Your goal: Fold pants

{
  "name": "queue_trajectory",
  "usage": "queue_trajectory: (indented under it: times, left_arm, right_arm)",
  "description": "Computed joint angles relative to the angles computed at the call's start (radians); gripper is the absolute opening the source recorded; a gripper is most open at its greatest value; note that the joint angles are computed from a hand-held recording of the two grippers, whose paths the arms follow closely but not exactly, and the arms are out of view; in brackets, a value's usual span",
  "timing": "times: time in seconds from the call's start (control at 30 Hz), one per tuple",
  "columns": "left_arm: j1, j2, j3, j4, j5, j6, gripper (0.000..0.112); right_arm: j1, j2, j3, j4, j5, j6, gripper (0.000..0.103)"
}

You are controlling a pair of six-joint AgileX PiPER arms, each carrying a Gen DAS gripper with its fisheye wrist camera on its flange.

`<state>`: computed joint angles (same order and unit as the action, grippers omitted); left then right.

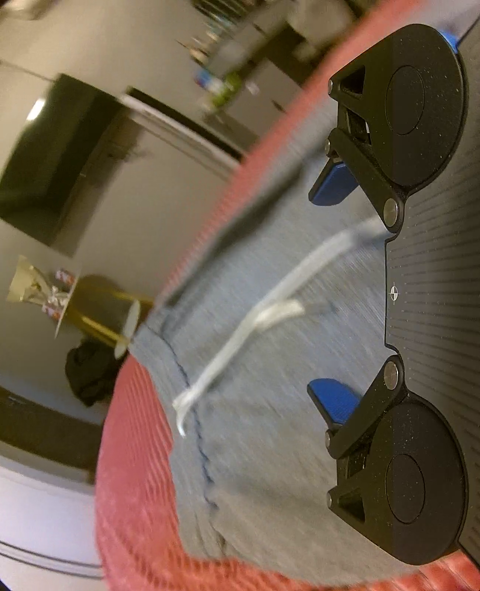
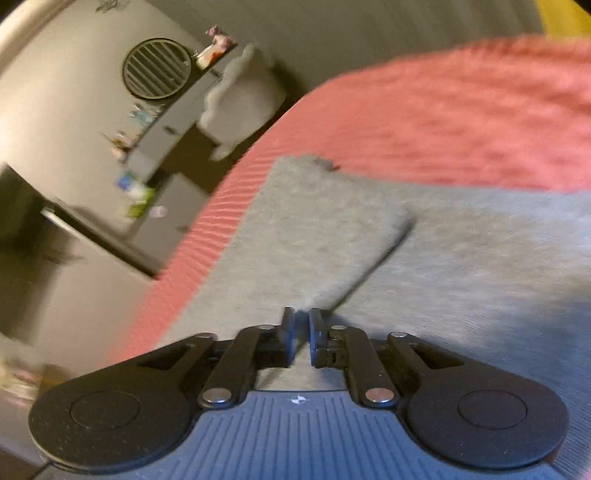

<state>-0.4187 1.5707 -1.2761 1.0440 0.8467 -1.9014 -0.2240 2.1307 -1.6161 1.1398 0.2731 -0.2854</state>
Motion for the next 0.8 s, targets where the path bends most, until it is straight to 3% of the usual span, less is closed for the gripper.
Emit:
queue_trajectory:
  times: [0.07, 0.13, 0.17, 0.3, 0.4, 0.53, 0.57, 0.6, 0.73, 0.8]
  left_arm:
    - [0.091, 0.006, -0.064, -0.107, -0.118, 0.117, 0.102]
    - [0.202, 0.058, -0.164, -0.301, -0.248, 0.317, 0.097]
    - [0.247, 0.099, -0.225, -0.401, -0.275, 0.417, 0.093]
    - [0.385, 0.306, -0.549, -0.791, -0.194, 0.78, 0.082]
    - [0.446, 0.491, -0.829, -0.948, -0.057, 0.946, 0.067]
    - [0.5, 0.716, -1.163, -1.141, 0.112, 1.056, 0.046]
    - [0.517, 0.762, -1.227, -1.193, 0.148, 1.059, 0.033]
    - [0.529, 0.794, -1.262, -1.223, 0.165, 1.038, 0.021]
    - [0.536, 0.744, -1.135, -1.248, 0.083, 0.998, 0.01]
    - [0.51, 0.655, -1.013, -1.18, 0.011, 1.018, 0.008]
  right_arm:
    - [-0.028, 0.023, 0.002, 0.2, 0.044, -0.154, 0.038]
    - [-0.041, 0.058, 0.0, 0.375, 0.095, -0.296, 0.039]
    - [-0.048, 0.079, -0.012, 0.429, 0.128, -0.329, 0.039]
    - [-0.063, 0.149, -0.102, 0.431, 0.219, -0.329, 0.039]
    - [-0.063, 0.171, -0.134, 0.426, 0.243, -0.327, 0.032]
    - [-0.064, 0.183, -0.132, 0.441, 0.237, -0.33, 0.007]
    - [-0.064, 0.181, -0.125, 0.44, 0.233, -0.333, 0.006]
    - [-0.065, 0.183, -0.12, 0.46, 0.238, -0.349, 0.006]
    - [-0.064, 0.177, -0.091, 0.571, 0.238, -0.443, 0.008]
    - [-0.058, 0.176, -0.086, 0.58, 0.223, -0.475, 0.007]
